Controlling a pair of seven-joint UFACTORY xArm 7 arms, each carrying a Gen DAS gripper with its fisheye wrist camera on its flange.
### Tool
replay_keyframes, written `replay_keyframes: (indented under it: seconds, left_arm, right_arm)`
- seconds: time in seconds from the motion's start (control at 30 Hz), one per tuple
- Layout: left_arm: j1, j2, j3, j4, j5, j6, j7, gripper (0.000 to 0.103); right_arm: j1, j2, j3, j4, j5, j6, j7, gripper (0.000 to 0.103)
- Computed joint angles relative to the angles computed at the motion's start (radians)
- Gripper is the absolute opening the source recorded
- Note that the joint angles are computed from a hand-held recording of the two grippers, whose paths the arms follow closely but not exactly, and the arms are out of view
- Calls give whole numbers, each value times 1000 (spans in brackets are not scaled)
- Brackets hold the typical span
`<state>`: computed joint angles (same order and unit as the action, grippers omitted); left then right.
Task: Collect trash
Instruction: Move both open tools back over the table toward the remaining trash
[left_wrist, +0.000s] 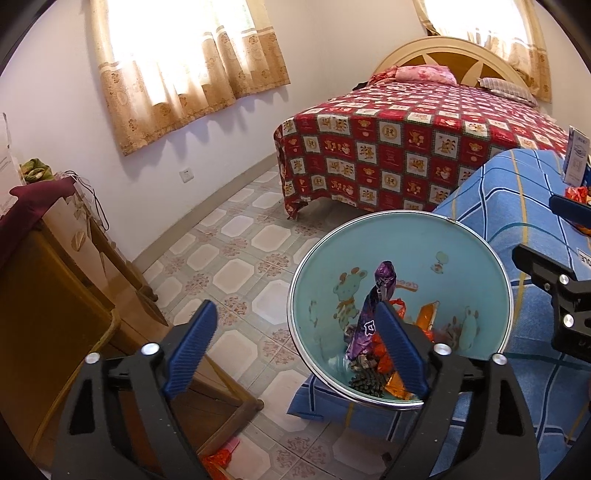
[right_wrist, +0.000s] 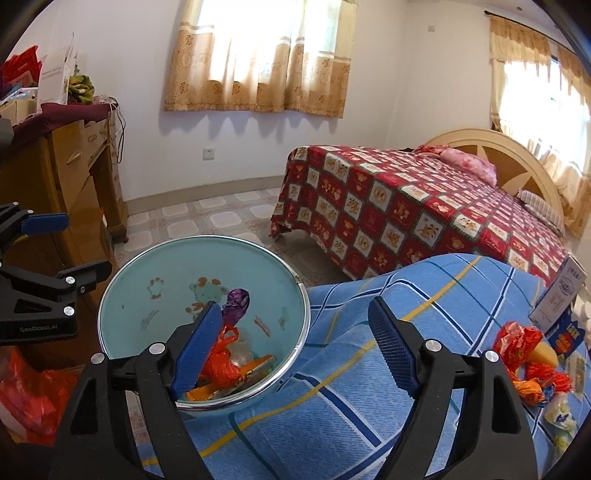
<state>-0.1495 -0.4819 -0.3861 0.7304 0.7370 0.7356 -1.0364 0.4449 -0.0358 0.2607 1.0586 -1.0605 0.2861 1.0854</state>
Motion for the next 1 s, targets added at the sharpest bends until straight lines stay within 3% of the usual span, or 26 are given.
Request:
replay_keyframes:
  seconds: [0.23,0.5,0.67,1.0]
  left_arm:
    - [-5,9,-11,2,14,22,-15,97]
    - [-23,26,-7,10,26,34,-15,97]
    - [-43,39,-5,12,14,36,-12,97]
    - [-97,102,-18,46,21,82,-6,97]
  right_arm:
    - [-12,-19,5,-21,-50,5,53,88]
    - [-25,-40,14,-44,-25,20,43,90]
    - [-40,-72,28,-74,-30,35,56,96]
    - [-96,-172,51,-171,71,41,1,97]
